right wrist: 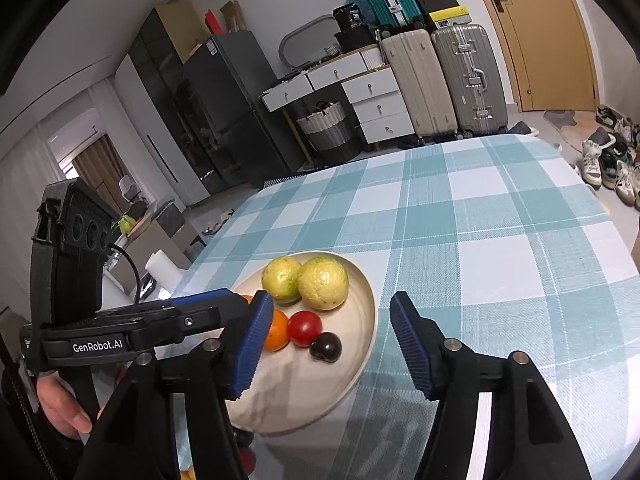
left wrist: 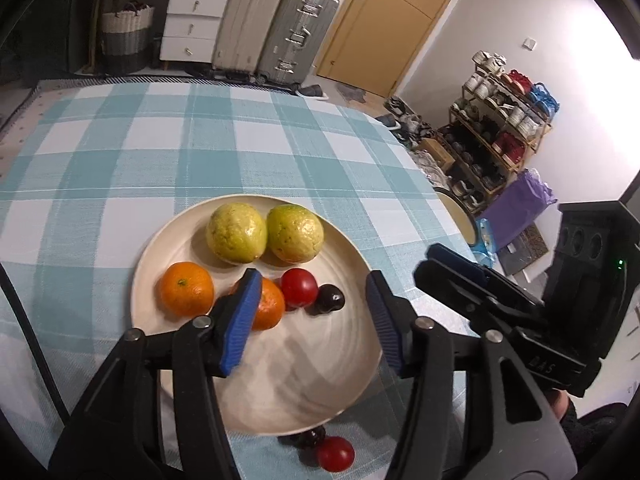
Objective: Organize fruits
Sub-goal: 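Withdraw both grippers from the plate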
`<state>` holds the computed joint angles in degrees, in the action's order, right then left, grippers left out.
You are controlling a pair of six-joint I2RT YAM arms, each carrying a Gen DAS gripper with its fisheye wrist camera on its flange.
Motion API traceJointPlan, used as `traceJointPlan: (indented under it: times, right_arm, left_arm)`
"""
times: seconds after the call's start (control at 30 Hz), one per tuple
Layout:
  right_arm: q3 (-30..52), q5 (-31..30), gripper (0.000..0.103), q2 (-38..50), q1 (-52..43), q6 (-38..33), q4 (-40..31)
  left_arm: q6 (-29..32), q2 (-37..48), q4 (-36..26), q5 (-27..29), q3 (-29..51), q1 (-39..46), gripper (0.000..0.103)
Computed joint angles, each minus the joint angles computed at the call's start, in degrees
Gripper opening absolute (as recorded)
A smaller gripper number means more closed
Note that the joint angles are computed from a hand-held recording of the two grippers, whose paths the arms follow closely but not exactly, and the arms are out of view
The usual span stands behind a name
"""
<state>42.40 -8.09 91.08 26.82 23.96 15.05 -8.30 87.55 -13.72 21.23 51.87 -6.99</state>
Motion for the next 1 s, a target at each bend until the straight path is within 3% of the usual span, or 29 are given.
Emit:
traceJointPlan:
  times: [0.13,0.27,0.4,0.53,0.7,1.0]
  right_arm:
    - [-1.6,1.8,0.073,-2.9,1.5,0.1,-0.9]
    - [-3.1,5.0,0.087,-5.5,3.5,0.9,-1.7]
    - [-4.0,7.2,0.090,-7.9,5.5,1.6,-2.9]
    - [-5.0,10.3,0.097,-10.7,7.7,2.0,-3.9]
    - [-6.8,13.3,0.101,-14.9,10.4,2.4,-5.1]
    - [-8.5,18.7,0.103,-20.4,16.4,3.1,-8.3]
  left_arm:
    - [-0.2,-4.7,-0.1,-1.6,-3.1,0.1,0.069]
    - [0.5,-9.1,-1.4,-2.3,-5.7,0.2,0.071]
    - [0.5,-14.4,-2.8,-4.6,-8.5,0.1,0.080]
    - [0.8,-19.1,-4.6,-5.1,-10.6,0.8,0.081]
    - [1.4,-24.7,-7.6,-7.0,-12.8,0.9,0.082]
    - [1.4,-33.6,-11.7,-9.7,-17.1,0.3,0.091]
